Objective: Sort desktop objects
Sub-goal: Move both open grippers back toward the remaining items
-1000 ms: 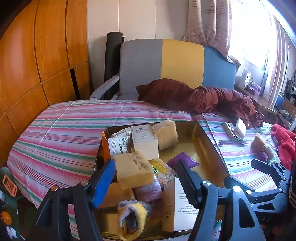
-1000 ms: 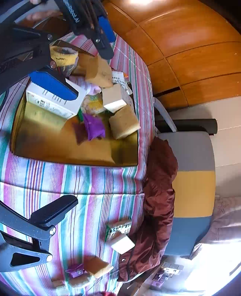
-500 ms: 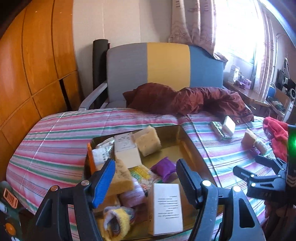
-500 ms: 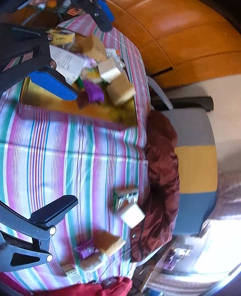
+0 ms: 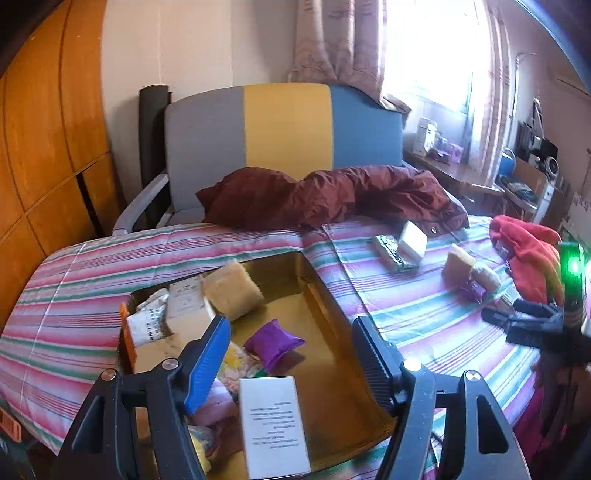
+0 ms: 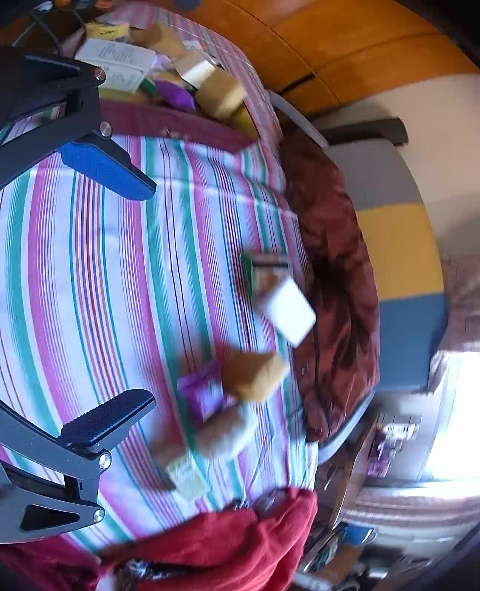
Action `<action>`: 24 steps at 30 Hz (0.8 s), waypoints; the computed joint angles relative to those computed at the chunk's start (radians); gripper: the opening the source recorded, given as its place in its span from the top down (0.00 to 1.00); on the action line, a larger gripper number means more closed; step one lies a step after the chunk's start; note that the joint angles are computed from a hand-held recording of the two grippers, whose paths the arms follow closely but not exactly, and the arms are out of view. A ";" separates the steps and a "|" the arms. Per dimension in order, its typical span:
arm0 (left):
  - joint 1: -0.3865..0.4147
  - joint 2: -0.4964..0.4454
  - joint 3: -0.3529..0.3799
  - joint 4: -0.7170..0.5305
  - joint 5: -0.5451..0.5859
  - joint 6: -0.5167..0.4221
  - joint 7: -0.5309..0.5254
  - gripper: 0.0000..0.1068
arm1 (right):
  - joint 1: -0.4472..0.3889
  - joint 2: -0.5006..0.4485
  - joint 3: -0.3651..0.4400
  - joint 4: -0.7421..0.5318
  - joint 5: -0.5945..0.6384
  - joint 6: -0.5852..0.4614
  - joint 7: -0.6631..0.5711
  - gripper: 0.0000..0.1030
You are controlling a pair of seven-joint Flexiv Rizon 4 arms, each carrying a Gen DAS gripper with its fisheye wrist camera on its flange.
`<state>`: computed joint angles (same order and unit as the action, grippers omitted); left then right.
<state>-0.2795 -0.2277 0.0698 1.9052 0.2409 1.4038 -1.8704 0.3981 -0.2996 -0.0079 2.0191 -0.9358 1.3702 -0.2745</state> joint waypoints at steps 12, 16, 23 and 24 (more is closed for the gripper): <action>0.009 -0.056 -0.083 -0.040 -0.146 -0.022 0.172 0.35 | -0.123 0.084 0.044 0.069 0.207 -0.123 -0.111 0.00; 0.007 -0.083 -0.115 -0.064 -0.209 -0.043 0.233 0.35 | -0.145 0.083 0.040 0.062 0.217 -0.157 -0.138 0.00; -0.008 -0.134 -0.172 -0.117 -0.304 -0.097 0.337 0.35 | -0.185 0.028 0.038 0.014 0.289 -0.153 -0.256 0.01; -0.016 -0.140 -0.170 -0.125 -0.308 -0.103 0.341 0.35 | -0.190 0.018 0.038 0.009 0.310 -0.142 -0.276 0.01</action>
